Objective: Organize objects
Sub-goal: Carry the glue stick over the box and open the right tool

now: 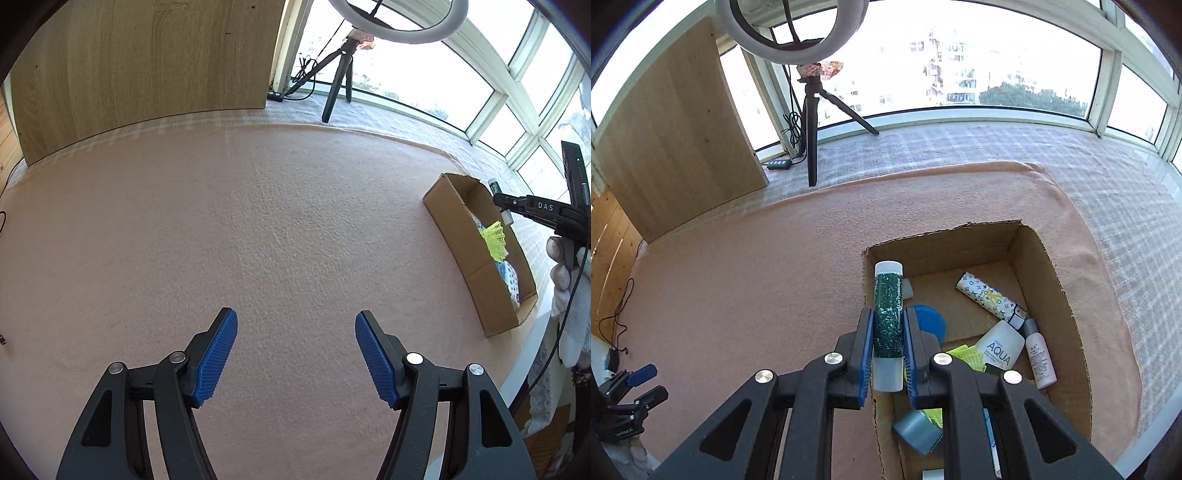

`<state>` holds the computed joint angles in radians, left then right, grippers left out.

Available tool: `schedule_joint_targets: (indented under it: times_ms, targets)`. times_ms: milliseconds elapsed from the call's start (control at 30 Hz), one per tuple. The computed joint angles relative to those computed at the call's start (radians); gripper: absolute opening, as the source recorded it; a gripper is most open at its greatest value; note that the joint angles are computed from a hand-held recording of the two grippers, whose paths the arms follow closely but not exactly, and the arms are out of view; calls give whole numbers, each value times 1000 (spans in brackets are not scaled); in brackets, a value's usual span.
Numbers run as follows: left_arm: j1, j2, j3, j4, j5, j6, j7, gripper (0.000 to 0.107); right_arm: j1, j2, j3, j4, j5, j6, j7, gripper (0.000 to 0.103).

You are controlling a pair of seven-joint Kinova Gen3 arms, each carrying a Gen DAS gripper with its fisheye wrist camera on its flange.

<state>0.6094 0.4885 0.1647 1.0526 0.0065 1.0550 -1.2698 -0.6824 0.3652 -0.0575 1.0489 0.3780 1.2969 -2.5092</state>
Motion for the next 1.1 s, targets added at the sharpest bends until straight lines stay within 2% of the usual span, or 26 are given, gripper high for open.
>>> schedule_joint_targets:
  times_ms: [400,467,500,533,600,1100]
  targets:
    - [36,35,-3,-65,-14,25,1,69,53,-20,2,47,3,-6,23,14]
    - [40,35,-6,-65,-17,21,1,70,58,-23,0,52,1,-16,32,33]
    - [43,34,-9,-64,-22,20,4,70,46,-21,4,48,18,-9,22,53]
    - [48,33,-12,-65,-27,20,9,70,30,-23,8,52,43,-10,10,63]
    - [50,33,-14,-69,-33,23,13,70,15,-22,9,44,69,-1,2,63]
    - [30,-16,-18,3,-51,-9,36,70,-47,26,4,-55,72,40,29,63]
